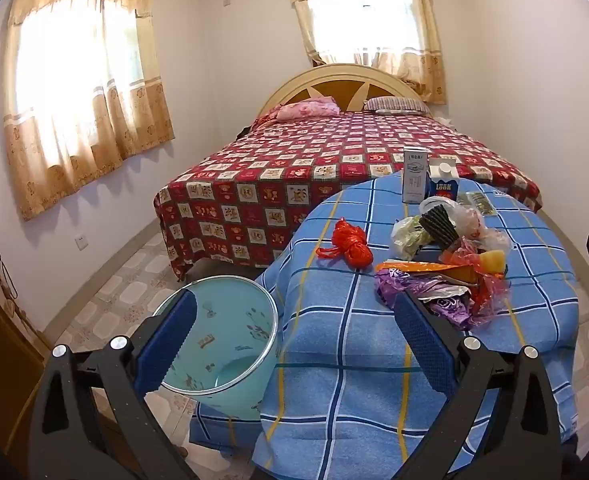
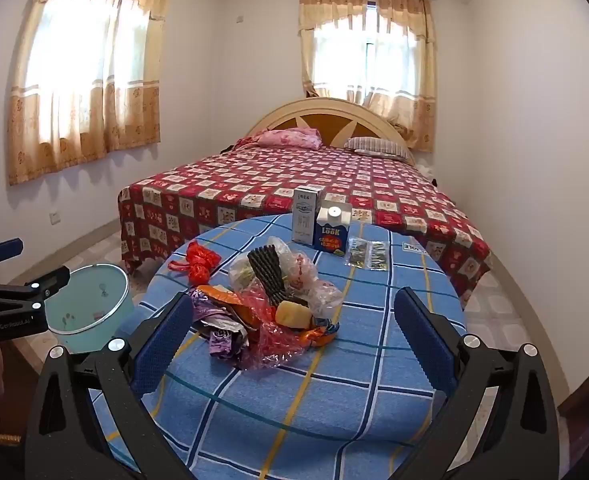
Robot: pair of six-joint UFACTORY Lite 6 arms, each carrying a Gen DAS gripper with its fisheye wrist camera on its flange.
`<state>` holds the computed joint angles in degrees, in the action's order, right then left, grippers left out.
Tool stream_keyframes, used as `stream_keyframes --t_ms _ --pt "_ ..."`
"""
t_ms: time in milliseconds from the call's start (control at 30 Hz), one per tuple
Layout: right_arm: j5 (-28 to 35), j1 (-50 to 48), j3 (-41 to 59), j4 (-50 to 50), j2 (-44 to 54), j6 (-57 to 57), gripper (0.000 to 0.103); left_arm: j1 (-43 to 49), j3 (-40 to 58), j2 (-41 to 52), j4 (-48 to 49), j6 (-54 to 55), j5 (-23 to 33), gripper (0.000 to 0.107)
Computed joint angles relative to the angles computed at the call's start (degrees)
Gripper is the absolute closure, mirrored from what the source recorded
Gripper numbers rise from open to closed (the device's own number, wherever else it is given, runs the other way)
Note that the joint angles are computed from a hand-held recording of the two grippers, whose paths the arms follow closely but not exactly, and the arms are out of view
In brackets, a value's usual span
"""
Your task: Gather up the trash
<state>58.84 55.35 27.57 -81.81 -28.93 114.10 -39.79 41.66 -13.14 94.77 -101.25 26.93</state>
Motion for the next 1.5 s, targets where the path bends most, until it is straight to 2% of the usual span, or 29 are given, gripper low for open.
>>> stream_keyframes --t_ms 267,500,600,1500 --pt "-0.05 -0.21 0.03 -0.05 0.32 0.01 0.005 -0.9 0.12 0.15 -0.93 0.11 1.08 0.01" --pt "0.52 0.5 -1.26 0.83 -1.55 -0.91 0.005 0.97 0.36 0.96 1.0 -1.15 -0.55 0.01" --pt "-1.08 -1.3 -0.96 -0.6 -0.12 0.24 0.005 1.05 0.51 1.34 0.9 -1.1 -0.51 0.01" --pt "-2.45 -2.53 -1.63 -1.15 0.73 1.41 0.005 1.93 -0.23 0.49 -0.03 0.03 -0.68 0.01"
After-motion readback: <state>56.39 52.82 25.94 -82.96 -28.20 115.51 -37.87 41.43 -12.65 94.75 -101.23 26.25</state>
